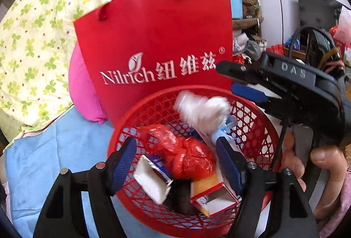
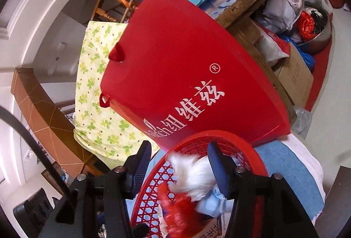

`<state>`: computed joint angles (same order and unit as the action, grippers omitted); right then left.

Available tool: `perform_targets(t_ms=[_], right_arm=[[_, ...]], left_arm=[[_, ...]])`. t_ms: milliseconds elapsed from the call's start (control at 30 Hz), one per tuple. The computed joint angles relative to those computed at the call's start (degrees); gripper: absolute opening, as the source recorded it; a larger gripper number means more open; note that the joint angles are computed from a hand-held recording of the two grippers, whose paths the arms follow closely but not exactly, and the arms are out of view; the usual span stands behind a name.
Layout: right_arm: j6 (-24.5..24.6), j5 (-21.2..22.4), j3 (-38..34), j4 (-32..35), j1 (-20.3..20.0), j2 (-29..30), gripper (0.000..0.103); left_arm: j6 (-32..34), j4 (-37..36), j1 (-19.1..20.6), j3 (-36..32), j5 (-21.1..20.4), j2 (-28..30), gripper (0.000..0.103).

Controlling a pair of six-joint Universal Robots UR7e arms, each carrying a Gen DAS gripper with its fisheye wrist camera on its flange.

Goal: Collect trash

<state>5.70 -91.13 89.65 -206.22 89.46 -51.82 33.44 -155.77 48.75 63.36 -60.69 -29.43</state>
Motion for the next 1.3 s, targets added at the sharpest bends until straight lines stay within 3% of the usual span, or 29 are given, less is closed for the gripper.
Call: perform_targets(t_ms=[133,233,333,567,667,867,967,1300], right_arm=[[-1.44,-1.41,1.42,-3.12,0.79,-0.27,0.058],[-2.5,-2.59,2.84,-5.15,1.55,-0.76,0.058],[-4.76,-4.59,4.23,-6.89,3.0,-1.15,0.058],[-12.56,-14.84,8.5,-7.31,8.89,-2.52,0.059],[-16.27,-18.86,10.05,-7.48,11.82,-3.65,0.065],[-23.66,-30.45,12.05,-8.29,19.72,-5.69,0.071],[-25.71,-34.07,12.83,-7.46,22.95,-6.42,0.072],[-28.73,-43.32,14.77,-6.45,30.2,-7.18,0.076]], left_arm=[[0.36,-2.49,-0.36,1.97,0.52,-1.7,0.079],[0.75,-5.8,-0.92,4.82,1.21,-3.75,0.087],[1.69,-9.36,-1.8,8.47,2.95,-6.3,0.087],[1.35,-13.07,-4.33,14.85,10.53,-11.71,0.087],[1.28,-14.87,-5.65,17.7,13.85,-14.22,0.087],[1.19,-18.46,-8.23,23.22,17.67,-19.6,0.088],[1.25,-20.75,-9.47,25.51,19.42,-21.97,0.1],[1.52,-24.23,-12.56,29.65,25.41,-27.32,0.101]])
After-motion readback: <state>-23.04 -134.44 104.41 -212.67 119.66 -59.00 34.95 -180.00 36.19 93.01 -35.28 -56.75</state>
